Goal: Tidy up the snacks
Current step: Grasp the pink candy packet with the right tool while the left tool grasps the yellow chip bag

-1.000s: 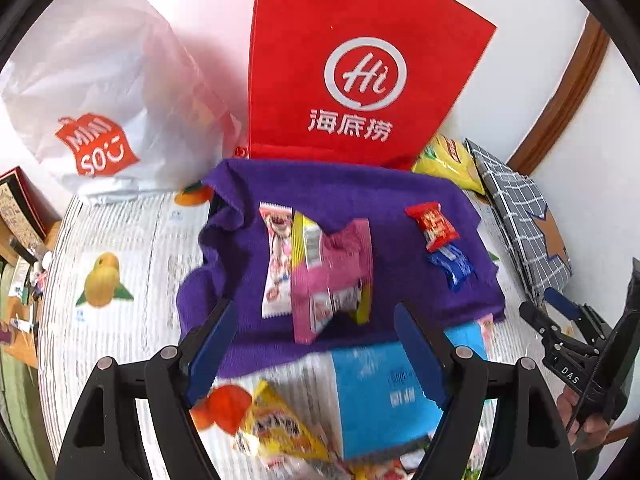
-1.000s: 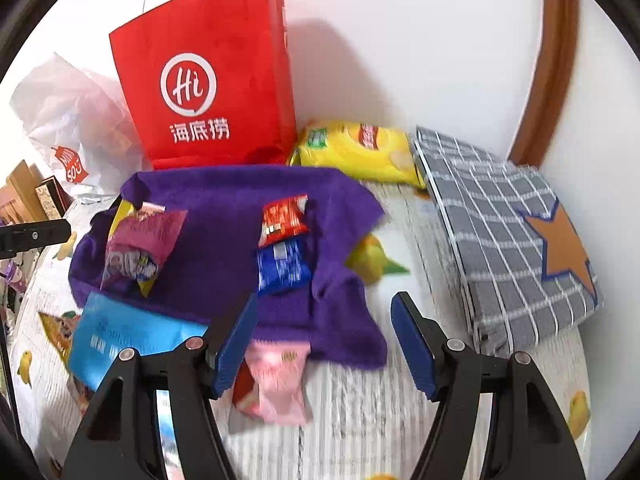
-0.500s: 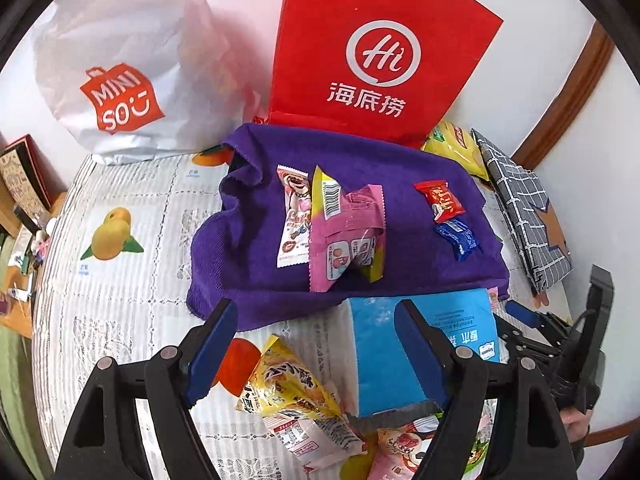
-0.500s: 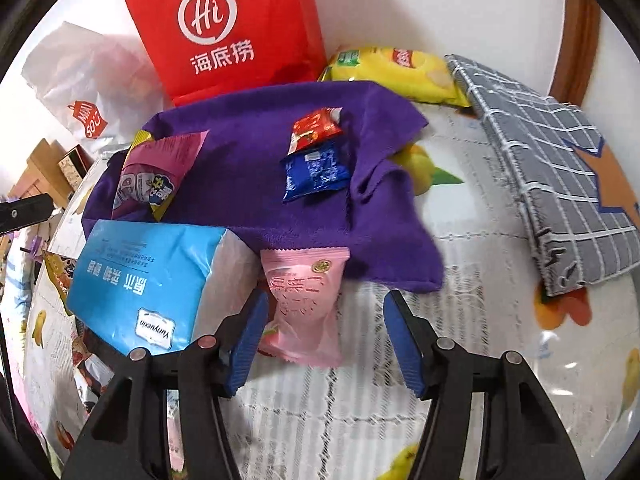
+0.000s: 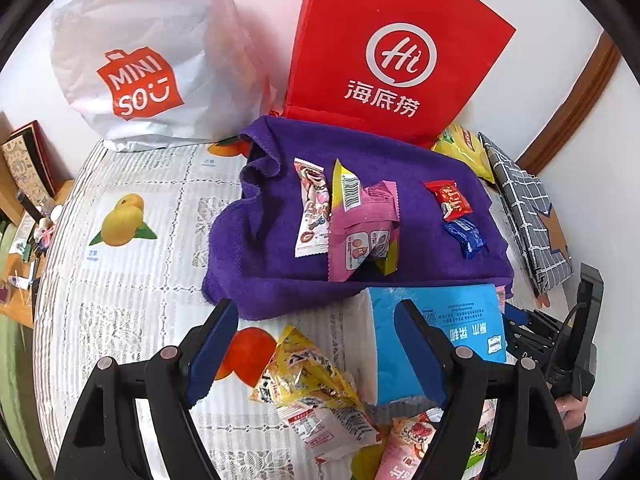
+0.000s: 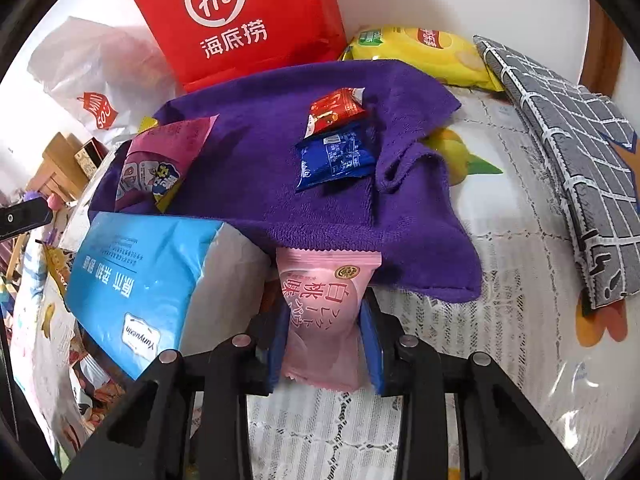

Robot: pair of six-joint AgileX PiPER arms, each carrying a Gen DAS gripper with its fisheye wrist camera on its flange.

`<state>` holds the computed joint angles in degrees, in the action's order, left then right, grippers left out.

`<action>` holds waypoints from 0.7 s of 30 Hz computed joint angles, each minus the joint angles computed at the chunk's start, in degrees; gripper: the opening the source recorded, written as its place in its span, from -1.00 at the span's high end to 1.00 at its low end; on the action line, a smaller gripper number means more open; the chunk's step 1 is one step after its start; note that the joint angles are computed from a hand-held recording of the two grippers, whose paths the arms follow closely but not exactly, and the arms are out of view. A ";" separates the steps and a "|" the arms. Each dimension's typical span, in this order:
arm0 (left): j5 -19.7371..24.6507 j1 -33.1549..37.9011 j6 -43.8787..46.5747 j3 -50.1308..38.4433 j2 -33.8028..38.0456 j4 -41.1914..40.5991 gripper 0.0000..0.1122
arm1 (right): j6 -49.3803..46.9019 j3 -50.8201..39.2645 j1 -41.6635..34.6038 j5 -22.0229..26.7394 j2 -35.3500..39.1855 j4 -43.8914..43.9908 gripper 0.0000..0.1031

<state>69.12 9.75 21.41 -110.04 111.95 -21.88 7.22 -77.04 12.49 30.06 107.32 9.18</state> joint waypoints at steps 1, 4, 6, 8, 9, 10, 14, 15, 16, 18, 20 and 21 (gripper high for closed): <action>-0.30 0.10 0.02 0.73 -0.51 0.35 -0.41 | 0.98 0.29 0.25 -0.18 -0.26 -1.10 0.35; -1.37 0.64 0.53 3.62 -2.23 0.94 -0.41 | 3.20 2.51 0.43 -1.09 -2.44 -2.48 0.35; -1.85 1.14 0.97 5.81 -3.45 1.06 -0.41 | 5.62 4.42 0.40 -1.70 -4.62 -4.07 0.35; -2.50 1.57 1.48 7.92 -4.50 0.85 -0.41 | 8.60 5.89 0.62 -1.77 -6.53 -6.69 0.35; -2.90 1.80 1.78 9.15 -5.09 0.70 -0.41 | 11.11 7.07 1.03 -1.78 -7.97 -8.95 0.35; -3.31 2.02 2.07 10.42 -5.65 0.49 -0.41 | 12.87 7.93 1.37 -1.72 -9.01 -10.54 0.35; -4.23 1.67 1.71 12.43 -5.98 0.73 -0.41 | 18.67 12.33 2.87 -1.86 -13.57 -15.93 0.35; -4.83 1.19 1.41 12.61 -5.72 1.29 -0.41 | 19.76 13.31 3.17 -1.92 -14.43 -16.80 0.35; -5.19 0.91 1.21 12.61 -5.47 1.65 -0.41 | 20.34 14.02 3.35 -1.94 -15.06 -17.17 0.35; -5.90 0.25 0.16 12.04 -4.69 2.81 -0.41 | 21.82 15.66 3.71 -1.85 -16.37 -18.27 0.35; -6.19 -0.27 -1.26 10.89 -3.40 3.76 -0.41 | 23.18 16.79 3.98 -1.79 -17.08 -19.56 0.35; -5.73 -0.34 -1.40 9.98 -2.50 3.57 -0.41 | 23.99 17.34 4.00 -1.65 -17.43 -20.46 0.35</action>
<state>63.39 9.41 20.01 -100.06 109.45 -18.31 31.21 -59.70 16.49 28.41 89.88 -11.28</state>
